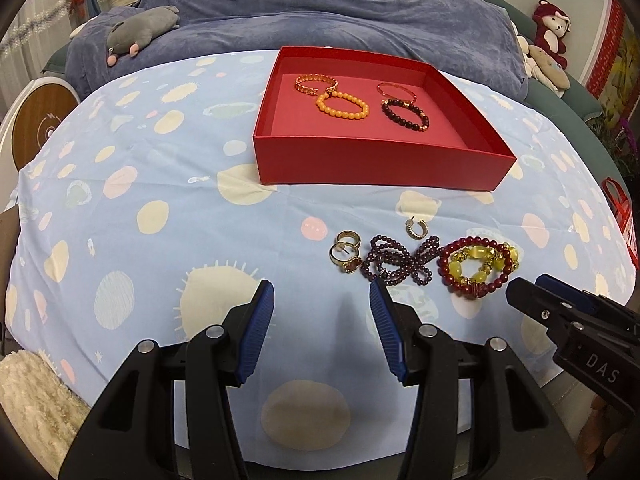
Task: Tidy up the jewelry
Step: 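Withdraw both tools from the box back toward the remaining bracelets, then grasp the red-and-yellow bead bracelet with the right tool while the left tool grasps the purple beaded bracelet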
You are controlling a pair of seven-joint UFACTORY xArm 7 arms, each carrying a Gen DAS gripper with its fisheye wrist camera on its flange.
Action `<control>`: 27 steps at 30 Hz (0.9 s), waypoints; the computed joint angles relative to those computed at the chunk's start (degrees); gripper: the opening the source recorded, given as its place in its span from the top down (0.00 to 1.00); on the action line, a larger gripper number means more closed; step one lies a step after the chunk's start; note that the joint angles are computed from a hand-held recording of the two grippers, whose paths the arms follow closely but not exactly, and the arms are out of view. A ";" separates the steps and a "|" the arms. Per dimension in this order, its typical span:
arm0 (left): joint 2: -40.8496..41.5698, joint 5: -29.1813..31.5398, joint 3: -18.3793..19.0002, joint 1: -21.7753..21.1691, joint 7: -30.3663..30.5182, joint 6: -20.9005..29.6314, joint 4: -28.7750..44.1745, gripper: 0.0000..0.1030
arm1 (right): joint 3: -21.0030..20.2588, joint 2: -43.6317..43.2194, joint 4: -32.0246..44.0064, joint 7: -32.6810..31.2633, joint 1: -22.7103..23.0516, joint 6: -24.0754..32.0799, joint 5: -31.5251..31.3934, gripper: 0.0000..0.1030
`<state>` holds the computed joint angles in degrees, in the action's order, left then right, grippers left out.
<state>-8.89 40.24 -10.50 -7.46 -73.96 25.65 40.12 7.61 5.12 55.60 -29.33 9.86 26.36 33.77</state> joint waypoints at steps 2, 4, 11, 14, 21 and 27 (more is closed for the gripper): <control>-0.13 0.01 0.04 0.10 -0.56 -0.40 -0.29 0.54 | 0.10 0.65 0.51 0.15 -0.07 0.33 0.53 0.58; -0.21 0.23 -0.06 0.19 -0.97 -0.30 -0.46 0.54 | 0.19 1.38 1.03 0.76 -0.08 0.38 0.49 0.59; 0.08 -0.58 0.08 0.04 -0.87 -0.22 -0.65 0.54 | 0.92 4.01 3.40 2.88 -0.56 1.50 1.05 0.66; 0.07 -0.38 0.07 0.08 -0.92 -0.23 -0.67 0.54 | 1.20 4.84 4.10 3.97 -0.75 1.62 0.95 0.68; 0.31 -0.85 0.06 -0.12 -1.14 -0.24 -0.59 0.54 | 1.68 6.19 4.99 5.33 -1.44 1.69 0.55 0.78; 0.20 -1.09 0.17 -0.20 -1.17 -0.56 -0.81 0.54 | 1.45 5.58 4.36 5.70 -1.88 1.45 -0.56 0.92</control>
<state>-8.68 39.15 -10.33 -7.66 -75.13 25.10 39.32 9.06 10.70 59.96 -23.63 7.98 27.81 33.21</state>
